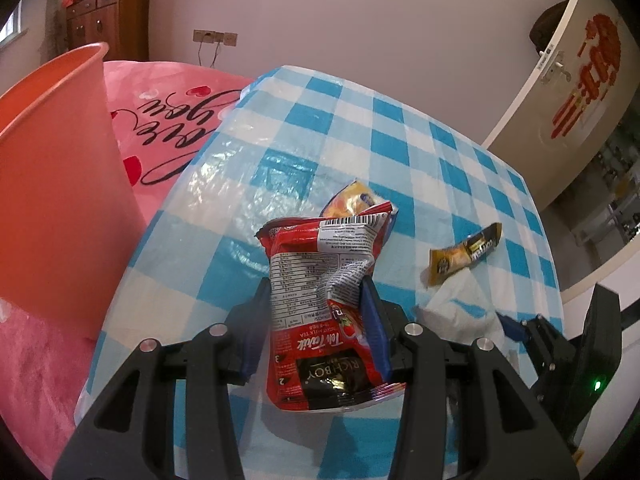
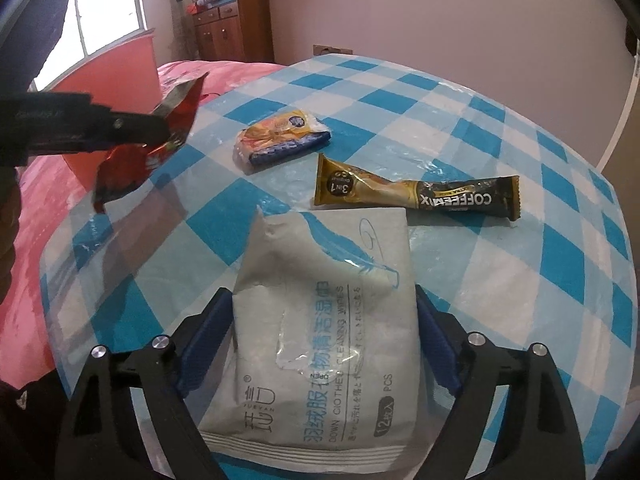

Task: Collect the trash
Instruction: 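Grasp the red Tik Tok chip bag with the left tool while the right tool grasps the white wipe pack, then carry the chip bag and wipe pack to the orange bucket and release both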

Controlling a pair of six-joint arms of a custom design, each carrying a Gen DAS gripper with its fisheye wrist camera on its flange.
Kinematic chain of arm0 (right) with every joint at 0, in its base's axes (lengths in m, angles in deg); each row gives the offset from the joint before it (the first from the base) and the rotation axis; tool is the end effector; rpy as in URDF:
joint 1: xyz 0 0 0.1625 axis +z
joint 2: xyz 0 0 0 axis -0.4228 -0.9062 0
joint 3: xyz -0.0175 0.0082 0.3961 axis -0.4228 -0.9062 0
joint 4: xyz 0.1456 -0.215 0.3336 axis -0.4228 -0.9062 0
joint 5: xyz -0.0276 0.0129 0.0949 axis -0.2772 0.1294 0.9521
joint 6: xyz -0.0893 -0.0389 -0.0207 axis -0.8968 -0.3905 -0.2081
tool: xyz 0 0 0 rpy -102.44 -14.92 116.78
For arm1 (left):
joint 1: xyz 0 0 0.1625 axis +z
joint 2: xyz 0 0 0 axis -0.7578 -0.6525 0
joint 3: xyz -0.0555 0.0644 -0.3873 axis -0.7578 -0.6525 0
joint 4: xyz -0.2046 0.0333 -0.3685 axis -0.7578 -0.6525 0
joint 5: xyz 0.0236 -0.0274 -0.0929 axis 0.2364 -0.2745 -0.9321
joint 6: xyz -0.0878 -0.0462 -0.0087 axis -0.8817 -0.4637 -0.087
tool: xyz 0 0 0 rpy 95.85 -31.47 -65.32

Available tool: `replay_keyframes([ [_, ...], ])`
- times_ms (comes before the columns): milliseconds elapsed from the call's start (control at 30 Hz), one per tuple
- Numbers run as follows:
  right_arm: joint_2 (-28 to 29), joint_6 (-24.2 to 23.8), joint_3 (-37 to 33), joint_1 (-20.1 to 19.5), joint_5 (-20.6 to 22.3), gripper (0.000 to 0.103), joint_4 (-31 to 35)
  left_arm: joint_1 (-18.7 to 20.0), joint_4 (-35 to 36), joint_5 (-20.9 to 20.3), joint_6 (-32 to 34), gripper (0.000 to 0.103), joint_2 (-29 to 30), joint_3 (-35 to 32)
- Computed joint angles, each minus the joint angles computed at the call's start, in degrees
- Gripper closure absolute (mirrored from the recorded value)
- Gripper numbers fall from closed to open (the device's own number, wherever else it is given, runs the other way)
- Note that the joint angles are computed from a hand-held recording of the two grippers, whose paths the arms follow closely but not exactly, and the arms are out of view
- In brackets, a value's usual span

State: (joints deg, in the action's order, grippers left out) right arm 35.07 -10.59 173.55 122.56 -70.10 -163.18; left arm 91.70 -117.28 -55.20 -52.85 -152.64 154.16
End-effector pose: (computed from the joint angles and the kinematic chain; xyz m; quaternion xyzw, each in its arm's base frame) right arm 0.1474 -0.3936 0.0390 0.3352 -0.8937 0.1654 0.2480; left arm -0.1223 -0.3938 0.1152 0.0287 0.9100 -0.3155 0.2673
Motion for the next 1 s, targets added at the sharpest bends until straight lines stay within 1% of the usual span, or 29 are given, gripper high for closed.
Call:
replay_keyframes([
  [233,1.06,0.14,-0.06,0.77,-1.60,0.022,-2.05,0.62,-2.82,-2.33,1.93,0.058,-2.26,3.14],
  [267,1.32,0.19,-0.03,0.94,-2.08,0.024,-2.81,0.78,-3.38,-2.90,2.53,0.058,-2.71,3.66],
  [300,1.39,0.44,0.07,0.91,-2.23,0.029,-3.54,0.75,-3.62,-3.16,2.72,0.058,-2.88,3.93],
  [400,0.09,2.38,0.67,-0.06,-0.73,0.031,-2.88,0.49,-4.12,-3.87,4.12,0.058,-3.51,4.85],
  [533,0.85,3.24,0.89,0.61,-2.20,0.032,-5.03,0.44,-5.58,-5.39,6.23,0.058,-3.64,5.67],
  [833,1.17,6.57,1.78,0.68,-3.66,0.036,-8.40,0.63,-8.90,-7.89,10.61,0.058,-3.30,6.16],
  [1000,-0.10,9.77,2.21,1.03,-3.84,0.037,-7.38,0.46,-9.50,-8.37,11.93,0.058,-4.43,6.58],
])
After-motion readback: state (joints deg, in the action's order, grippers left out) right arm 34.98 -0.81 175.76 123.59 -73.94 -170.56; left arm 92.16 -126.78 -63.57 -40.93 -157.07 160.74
